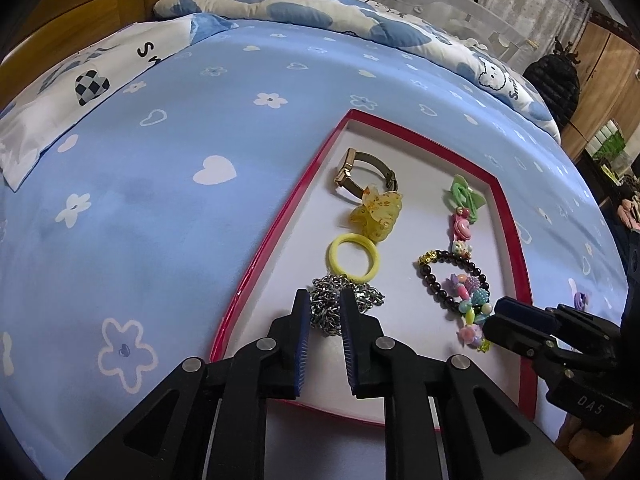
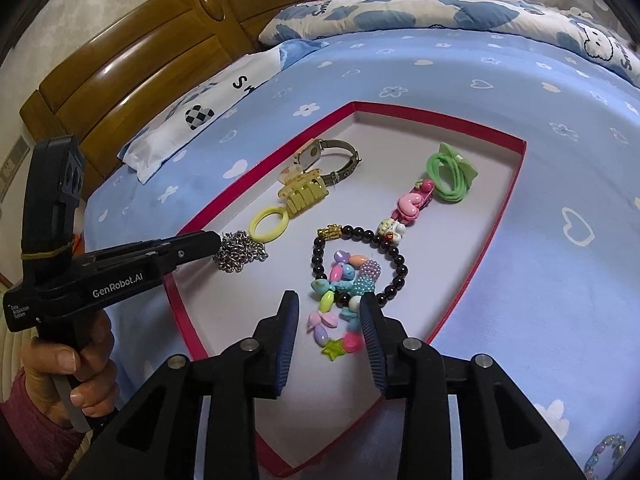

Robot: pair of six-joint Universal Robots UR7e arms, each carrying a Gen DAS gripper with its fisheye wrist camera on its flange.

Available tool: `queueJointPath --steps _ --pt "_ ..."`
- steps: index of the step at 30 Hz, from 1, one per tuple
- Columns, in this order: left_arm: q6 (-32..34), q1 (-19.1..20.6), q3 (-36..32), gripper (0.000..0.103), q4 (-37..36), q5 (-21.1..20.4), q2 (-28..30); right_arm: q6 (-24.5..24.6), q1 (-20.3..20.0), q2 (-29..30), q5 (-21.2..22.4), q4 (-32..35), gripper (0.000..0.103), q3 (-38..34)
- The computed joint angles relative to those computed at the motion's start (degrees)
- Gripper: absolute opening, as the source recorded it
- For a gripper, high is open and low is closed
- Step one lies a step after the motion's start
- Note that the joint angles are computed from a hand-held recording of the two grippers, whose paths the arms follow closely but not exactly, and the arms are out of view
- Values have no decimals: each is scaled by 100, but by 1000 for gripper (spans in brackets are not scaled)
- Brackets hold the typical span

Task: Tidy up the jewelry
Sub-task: 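Carry the chain and beaded clip into the tray and open both tools, then move both open tools back toward the pastel bracelet and purple bow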

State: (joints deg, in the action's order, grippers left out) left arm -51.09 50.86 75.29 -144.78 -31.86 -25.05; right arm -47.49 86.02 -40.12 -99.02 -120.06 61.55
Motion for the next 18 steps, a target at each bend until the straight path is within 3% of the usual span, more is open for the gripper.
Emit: queueJointPath --steps 6,8,10,12,18 --pt "-22 -74 30 22 -33 44 -17 69 -24 -80 126 -4 34 15" --pt "-12 -123 58 31 -81 76 -31 97 -43 -159 223 -25 34 43" --pt "10 -193 100 51 -203 143 -34 129 -71 -250 326 -64 38 79" --pt "86 -262 144 57 -378 183 -26 168 -106 -336 417 -101 44 106" --pt "372 -458 127 64 -710 139 60 339 -278 -649 577 -367 52 178"
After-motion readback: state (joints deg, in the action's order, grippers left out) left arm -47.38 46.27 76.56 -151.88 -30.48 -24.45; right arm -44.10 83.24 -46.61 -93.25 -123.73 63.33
